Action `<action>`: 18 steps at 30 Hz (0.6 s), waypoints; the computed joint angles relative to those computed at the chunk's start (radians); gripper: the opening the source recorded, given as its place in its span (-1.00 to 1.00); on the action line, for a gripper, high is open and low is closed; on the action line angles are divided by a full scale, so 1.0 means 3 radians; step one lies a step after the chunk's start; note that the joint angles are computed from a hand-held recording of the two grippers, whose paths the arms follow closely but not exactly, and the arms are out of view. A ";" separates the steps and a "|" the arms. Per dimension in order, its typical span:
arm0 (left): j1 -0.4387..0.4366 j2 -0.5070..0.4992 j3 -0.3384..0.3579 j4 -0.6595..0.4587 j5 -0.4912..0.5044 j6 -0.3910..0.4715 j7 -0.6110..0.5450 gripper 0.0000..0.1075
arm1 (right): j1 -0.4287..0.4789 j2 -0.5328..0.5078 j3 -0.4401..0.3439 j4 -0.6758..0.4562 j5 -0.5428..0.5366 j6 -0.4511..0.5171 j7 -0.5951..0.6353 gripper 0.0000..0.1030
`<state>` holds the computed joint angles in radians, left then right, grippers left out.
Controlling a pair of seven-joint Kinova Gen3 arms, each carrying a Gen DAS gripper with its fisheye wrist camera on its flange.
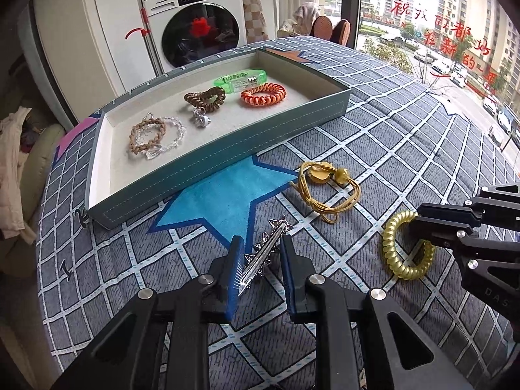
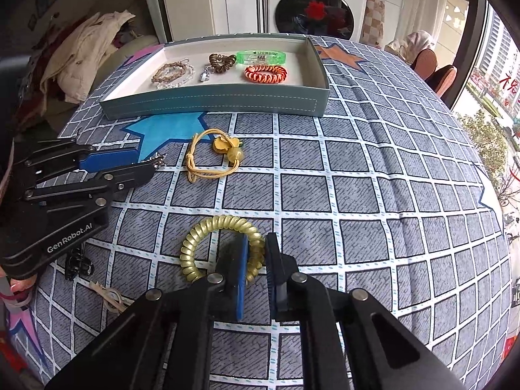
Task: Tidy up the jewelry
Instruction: 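Carry both items into the tray and open both tools to release them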
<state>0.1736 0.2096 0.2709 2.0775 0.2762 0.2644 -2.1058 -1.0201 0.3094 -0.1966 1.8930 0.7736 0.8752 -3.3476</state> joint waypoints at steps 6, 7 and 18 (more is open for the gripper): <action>-0.0254 -0.0099 0.0136 0.0057 0.0311 -0.0031 -0.0253 -0.21 | 0.0047 -0.0129 -0.0003 0.0133 0.0054 -0.0074 -0.0172 -0.78; -0.0305 -0.0114 0.0165 0.0055 0.0394 -0.0023 -0.0323 -0.21 | 0.0061 -0.0148 -0.0008 0.0143 0.0068 -0.0079 -0.0189 -0.78; -0.0450 -0.0249 0.0049 -0.0049 0.1157 0.0093 -0.0918 -0.21 | 0.0301 -0.0320 -0.0054 0.0050 0.0186 -0.0127 -0.0033 -0.78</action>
<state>0.0388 0.1348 0.2856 2.0627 0.6232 0.2922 -2.3812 -0.9299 0.2133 -0.2130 1.9080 0.8293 0.8369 -3.3575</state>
